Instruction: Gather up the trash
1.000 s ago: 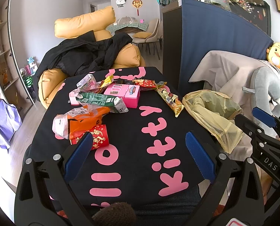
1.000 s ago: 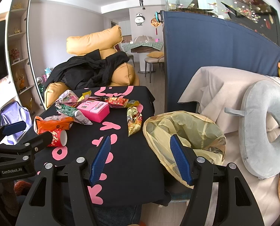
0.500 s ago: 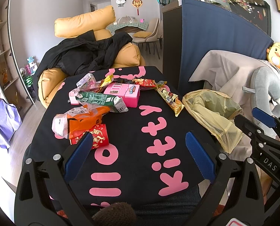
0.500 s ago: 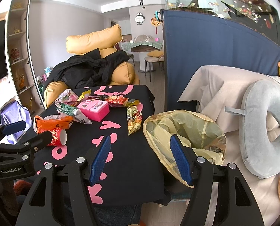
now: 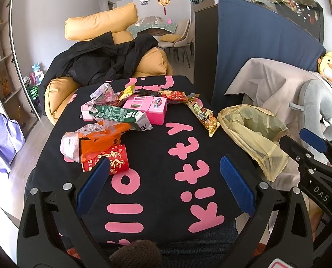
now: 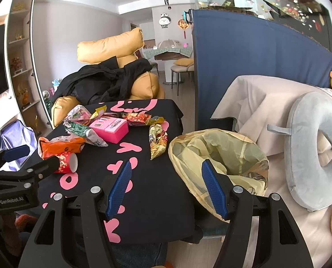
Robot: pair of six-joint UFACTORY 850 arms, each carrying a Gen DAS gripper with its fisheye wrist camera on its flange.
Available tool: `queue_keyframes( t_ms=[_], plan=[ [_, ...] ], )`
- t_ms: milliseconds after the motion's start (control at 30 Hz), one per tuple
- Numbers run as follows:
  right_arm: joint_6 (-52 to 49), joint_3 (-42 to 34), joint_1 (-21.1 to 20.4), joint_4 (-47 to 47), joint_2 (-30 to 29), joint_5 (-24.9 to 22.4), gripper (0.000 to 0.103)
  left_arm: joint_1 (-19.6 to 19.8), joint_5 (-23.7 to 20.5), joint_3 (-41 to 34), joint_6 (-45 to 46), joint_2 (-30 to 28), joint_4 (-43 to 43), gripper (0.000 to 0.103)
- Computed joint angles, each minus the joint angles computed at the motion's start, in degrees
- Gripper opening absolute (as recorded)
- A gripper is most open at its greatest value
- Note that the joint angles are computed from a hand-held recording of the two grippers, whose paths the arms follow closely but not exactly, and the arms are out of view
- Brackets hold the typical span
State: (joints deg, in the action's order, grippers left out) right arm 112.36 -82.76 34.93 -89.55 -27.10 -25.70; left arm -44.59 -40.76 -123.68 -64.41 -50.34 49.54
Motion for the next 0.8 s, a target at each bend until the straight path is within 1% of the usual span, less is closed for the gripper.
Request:
queue_keyframes(
  t_ms=[33, 133, 300, 333, 400, 467, 500, 567, 600, 667, 700, 733, 800],
  plan=[
    [-0.3, -0.2, -0.1, 0.3, -0.2, -0.1, 0.062, 0.5, 0.9, 1.3, -0.5, 0.5, 0.0, 0.094],
    [-4.9, -3.0, -0.6, 3.5, -2.1, -0.4, 0.062, 1.1, 1.1, -0.2, 0.9, -0.3, -1.7, 0.094],
    [-13.6, -9.3, -1.1, 7.7, -6.5, -1.9, 0.062, 2.8, 0.4, -5.5, 4.1, -3.6, -4.2, 0.094],
    [-15.5, -11.0, -1.4, 8.6, -7.7, -2.0, 0.062, 4.3, 0.5, -9.2, 6.9, -5.9, -6.2, 0.094],
    [-19.3, -14.4, -2.1, 11.4, -10.1, -1.5, 0.062, 5.5, 0.5, -12.1, 8.6, -7.9, -7.5, 0.094],
    [-25.2, -18.6, -3.0, 17.2, -12.9, 0.3, 0.062, 7.0, 2.0, -13.0, 11.2, -8.8, -9.9, 0.094],
    [-28.9, -21.1, -3.3, 20.8, -14.6, 1.0, 0.062, 8.1, 4.6, -11.6, 13.8, -8.2, -12.3, 0.094],
    [-34.2, -24.9, -3.4, 25.1, -17.1, 0.6, 0.062, 10.2, 10.6, -6.7, 17.8, -5.7, -16.3, 0.094],
    [-37.7, -27.4, -3.4, 27.8, -18.7, 0.0, 0.062, 11.8, 12.5, -6.7, 20.6, -5.7, -18.8, 0.094],
    [-44.8, -32.3, -3.1, 33.2, -21.9, -0.3, 0.062, 13.8, 17.2, -0.8, 20.8, -2.5, -20.0, 0.094],
    [-47.6, -34.3, -3.0, 35.6, -23.3, -0.3, 0.062, 14.8, 19.2, 2.2, 20.3, -0.7, -20.0, 0.094],
    [-50.1, -36.0, -2.9, 37.8, -24.4, -0.3, 0.062, 15.6, 20.2, 4.6, 18.9, 0.8, -18.4, 0.094],
    [-56.6, -40.2, -2.6, 43.7, -27.2, -0.7, 0.062, 16.7, 20.5, 8.4, 12.5, 3.1, -11.2, 0.094]
  ],
)
